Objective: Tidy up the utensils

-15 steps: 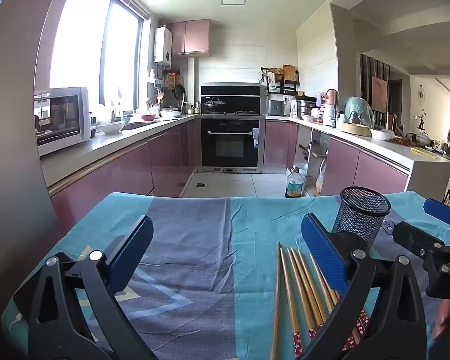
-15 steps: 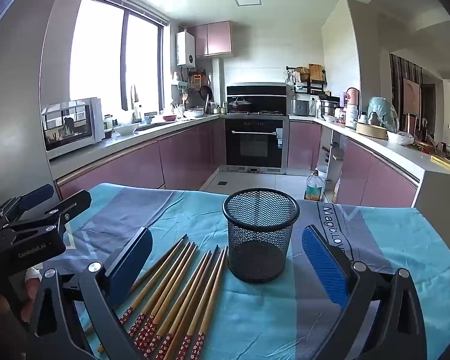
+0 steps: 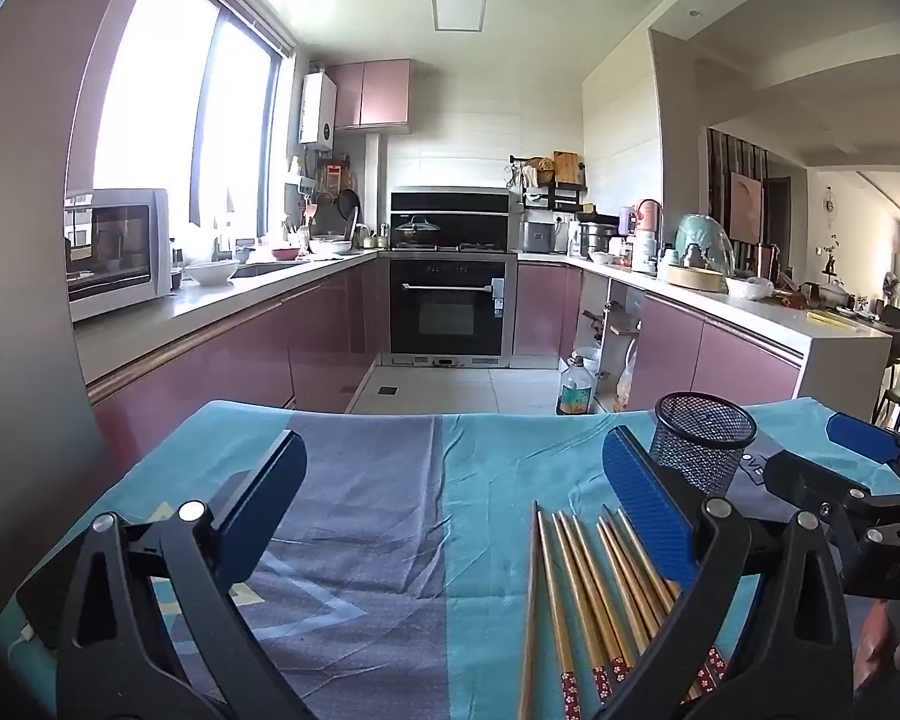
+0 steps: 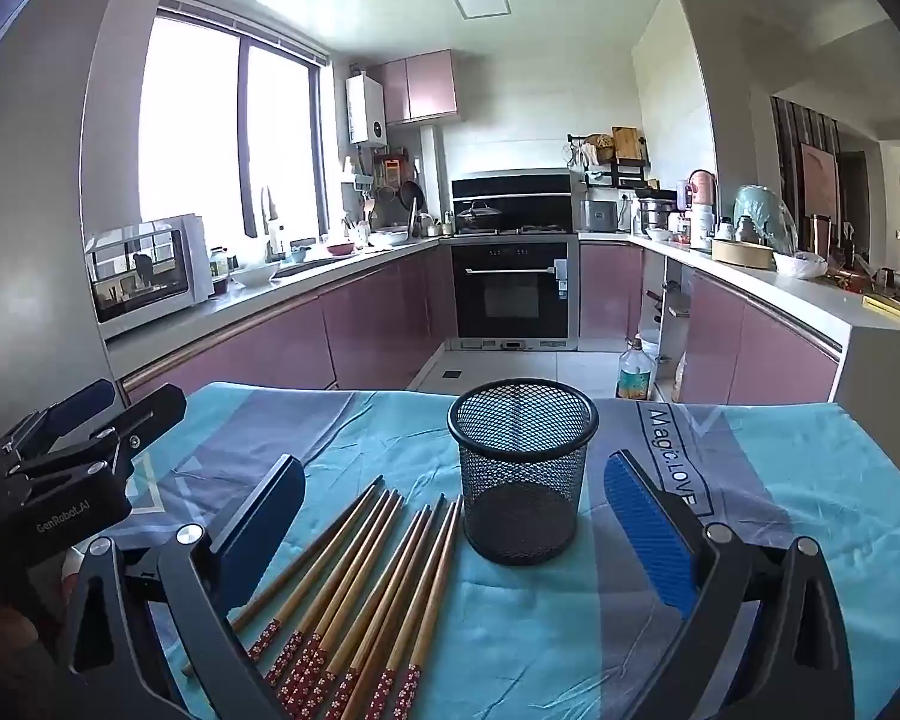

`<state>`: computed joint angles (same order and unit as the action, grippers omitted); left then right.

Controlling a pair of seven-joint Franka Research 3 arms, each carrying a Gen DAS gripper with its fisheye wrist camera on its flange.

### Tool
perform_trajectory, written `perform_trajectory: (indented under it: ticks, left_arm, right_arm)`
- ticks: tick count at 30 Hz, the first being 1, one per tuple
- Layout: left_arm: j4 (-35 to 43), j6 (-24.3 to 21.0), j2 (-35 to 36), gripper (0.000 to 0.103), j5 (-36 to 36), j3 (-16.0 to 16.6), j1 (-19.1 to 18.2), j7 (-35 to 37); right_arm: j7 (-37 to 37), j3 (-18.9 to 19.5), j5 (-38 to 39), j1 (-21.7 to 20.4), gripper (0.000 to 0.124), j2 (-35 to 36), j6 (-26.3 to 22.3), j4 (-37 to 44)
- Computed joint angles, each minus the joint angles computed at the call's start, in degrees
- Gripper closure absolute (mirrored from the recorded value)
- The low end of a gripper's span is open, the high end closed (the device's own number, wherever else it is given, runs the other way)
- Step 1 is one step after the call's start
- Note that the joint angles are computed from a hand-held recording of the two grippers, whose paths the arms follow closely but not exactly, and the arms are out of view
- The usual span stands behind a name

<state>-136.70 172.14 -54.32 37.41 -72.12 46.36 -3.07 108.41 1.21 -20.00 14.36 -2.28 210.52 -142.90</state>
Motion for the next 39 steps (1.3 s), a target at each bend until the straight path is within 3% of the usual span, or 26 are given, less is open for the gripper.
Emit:
perform_trajectory:
  ticks: [39]
  left_arm:
    - [-0.5,1.2,-2.7,0.006,-1.2,-0.1,-0.1,-0.2]
  right_arm:
    - [0.9,-0.5,-1.6,0.1,0.027,-0.6,1.1,-0.4]
